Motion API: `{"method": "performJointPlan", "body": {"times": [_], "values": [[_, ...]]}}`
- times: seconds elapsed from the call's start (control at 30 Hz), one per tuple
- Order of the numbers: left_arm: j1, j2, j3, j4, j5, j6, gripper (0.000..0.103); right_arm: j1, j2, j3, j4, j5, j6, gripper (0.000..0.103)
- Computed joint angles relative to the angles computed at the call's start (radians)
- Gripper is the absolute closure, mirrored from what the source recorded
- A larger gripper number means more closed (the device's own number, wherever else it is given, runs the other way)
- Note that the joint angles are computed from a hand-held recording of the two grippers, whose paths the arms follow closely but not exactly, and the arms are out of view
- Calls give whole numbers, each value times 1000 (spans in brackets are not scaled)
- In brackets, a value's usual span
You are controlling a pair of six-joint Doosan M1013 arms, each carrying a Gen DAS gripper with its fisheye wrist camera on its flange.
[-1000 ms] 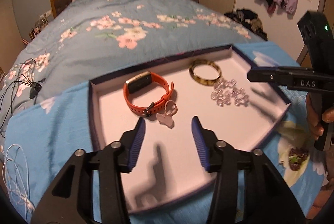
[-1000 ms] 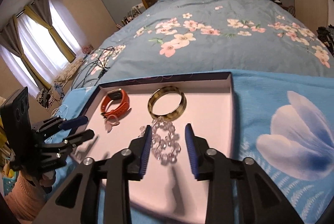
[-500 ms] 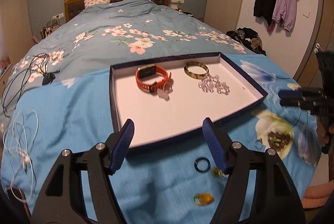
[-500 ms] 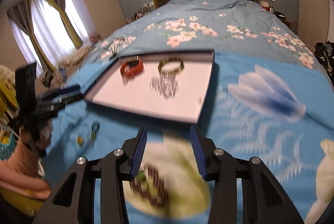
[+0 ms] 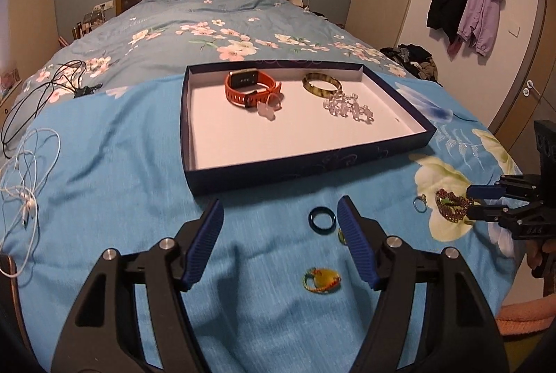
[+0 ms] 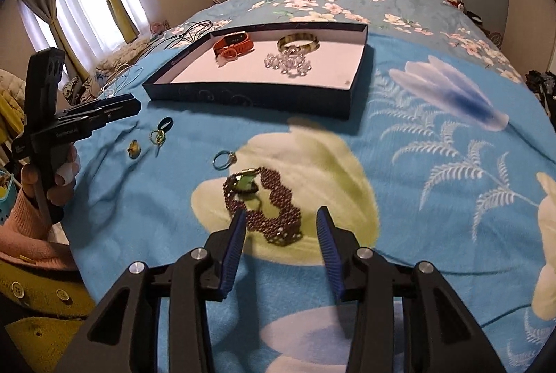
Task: Organize jewelry
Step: 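Grasp the dark brown beaded bracelet with the right tool and lift it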
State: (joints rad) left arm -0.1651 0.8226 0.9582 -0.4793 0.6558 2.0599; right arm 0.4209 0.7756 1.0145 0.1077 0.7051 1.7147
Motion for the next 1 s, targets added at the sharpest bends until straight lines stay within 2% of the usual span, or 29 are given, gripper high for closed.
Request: {"method": "performJointPlan", "body": {"times": [0.07, 0.13, 0.2, 0.33, 0.37, 0.43, 0.7, 1.0], "values": [[1, -3, 7, -4, -1, -1, 36, 3, 2, -1, -12, -2, 5, 63], [2, -3, 8, -5, 1, -1, 36, 5, 2, -1, -17, -2, 9, 67], [2, -6, 16, -2, -2, -3, 36, 7, 4, -5, -37, 3, 24, 81], [3, -10, 25, -6, 4, 3, 36, 9, 3, -3, -47, 5, 26, 88], [3, -9, 25, -8, 7, 5, 36, 10, 3, -2, -54, 2, 31, 93], [3, -8, 22, -7, 14, 2, 36, 8, 1, 2, -46, -8, 36, 97], [3, -12, 31, -34, 9, 35, 36, 1, -27, 34, 70, -133, -25, 98], [4, -33, 68, -71, 6, 127, 39, 7, -19, 6, 128, -153, -85, 98]]}}
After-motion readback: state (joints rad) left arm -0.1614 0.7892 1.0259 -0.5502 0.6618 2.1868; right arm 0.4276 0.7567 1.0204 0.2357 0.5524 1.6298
